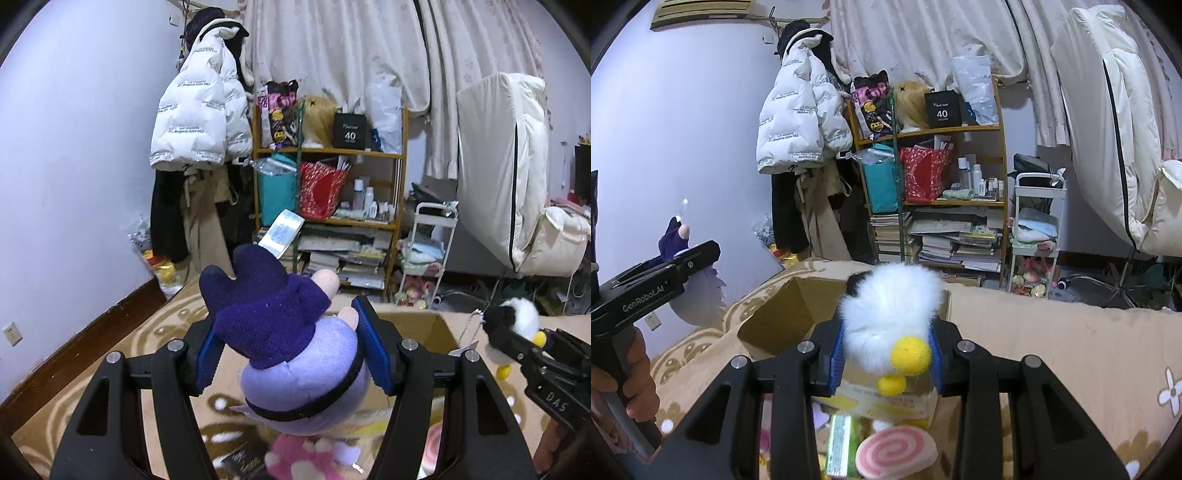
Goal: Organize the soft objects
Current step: 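Lift both held plushes and carry them over the cardboard box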
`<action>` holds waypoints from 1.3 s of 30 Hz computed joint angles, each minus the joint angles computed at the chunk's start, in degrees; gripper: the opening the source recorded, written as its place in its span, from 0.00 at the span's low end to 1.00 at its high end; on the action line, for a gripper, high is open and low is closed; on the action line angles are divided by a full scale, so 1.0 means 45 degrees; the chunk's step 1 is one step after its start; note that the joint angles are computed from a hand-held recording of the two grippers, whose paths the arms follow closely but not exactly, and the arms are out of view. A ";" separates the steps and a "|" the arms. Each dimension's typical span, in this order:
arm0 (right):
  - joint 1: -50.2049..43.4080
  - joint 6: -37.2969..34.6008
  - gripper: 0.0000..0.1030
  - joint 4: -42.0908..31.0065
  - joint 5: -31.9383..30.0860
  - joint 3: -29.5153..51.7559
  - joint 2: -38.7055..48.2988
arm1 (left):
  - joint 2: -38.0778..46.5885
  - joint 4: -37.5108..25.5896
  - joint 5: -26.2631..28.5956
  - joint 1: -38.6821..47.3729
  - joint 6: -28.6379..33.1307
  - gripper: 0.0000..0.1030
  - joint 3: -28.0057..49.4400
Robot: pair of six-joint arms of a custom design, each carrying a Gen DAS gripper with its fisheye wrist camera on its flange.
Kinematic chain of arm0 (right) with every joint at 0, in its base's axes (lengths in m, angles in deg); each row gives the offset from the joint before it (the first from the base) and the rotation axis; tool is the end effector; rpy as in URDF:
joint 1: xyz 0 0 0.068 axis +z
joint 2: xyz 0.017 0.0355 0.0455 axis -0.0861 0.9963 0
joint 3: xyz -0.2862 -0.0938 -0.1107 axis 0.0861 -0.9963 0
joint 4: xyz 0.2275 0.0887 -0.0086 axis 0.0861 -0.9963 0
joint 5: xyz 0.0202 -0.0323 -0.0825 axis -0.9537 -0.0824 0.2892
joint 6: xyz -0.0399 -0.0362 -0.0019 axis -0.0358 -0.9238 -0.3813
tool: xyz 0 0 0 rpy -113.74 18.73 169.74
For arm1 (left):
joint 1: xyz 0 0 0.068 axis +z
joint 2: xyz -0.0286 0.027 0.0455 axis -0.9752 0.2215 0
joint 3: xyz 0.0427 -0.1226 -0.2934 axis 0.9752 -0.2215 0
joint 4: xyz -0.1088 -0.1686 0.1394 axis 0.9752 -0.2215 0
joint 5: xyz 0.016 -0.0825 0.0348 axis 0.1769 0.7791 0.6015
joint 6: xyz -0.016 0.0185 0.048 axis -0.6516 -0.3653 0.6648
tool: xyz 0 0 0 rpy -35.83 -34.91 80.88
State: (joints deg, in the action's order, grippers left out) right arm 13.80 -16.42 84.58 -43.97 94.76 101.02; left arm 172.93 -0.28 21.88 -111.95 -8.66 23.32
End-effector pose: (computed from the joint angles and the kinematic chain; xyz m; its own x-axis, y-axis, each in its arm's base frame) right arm 0.2821 0.0813 0.3374 -0.4099 0.2284 -0.8831 0.1912 0.9681 0.1617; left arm 0.3546 -0.2372 0.3510 -0.3541 0.1410 -0.9245 0.3736 0.9276 -0.0016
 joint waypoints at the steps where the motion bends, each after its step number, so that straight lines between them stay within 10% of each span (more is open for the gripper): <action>1: -0.0038 -0.0083 0.37 -0.0043 0.0027 0.0083 0.0080 | 0.0108 -0.0005 0.0033 -0.0006 0.0046 0.63 0.0139; 39: -0.2333 0.0359 0.40 0.1627 -0.4122 0.0066 0.2694 | 0.3585 -0.3117 0.0619 -0.0010 0.0080 0.68 0.3530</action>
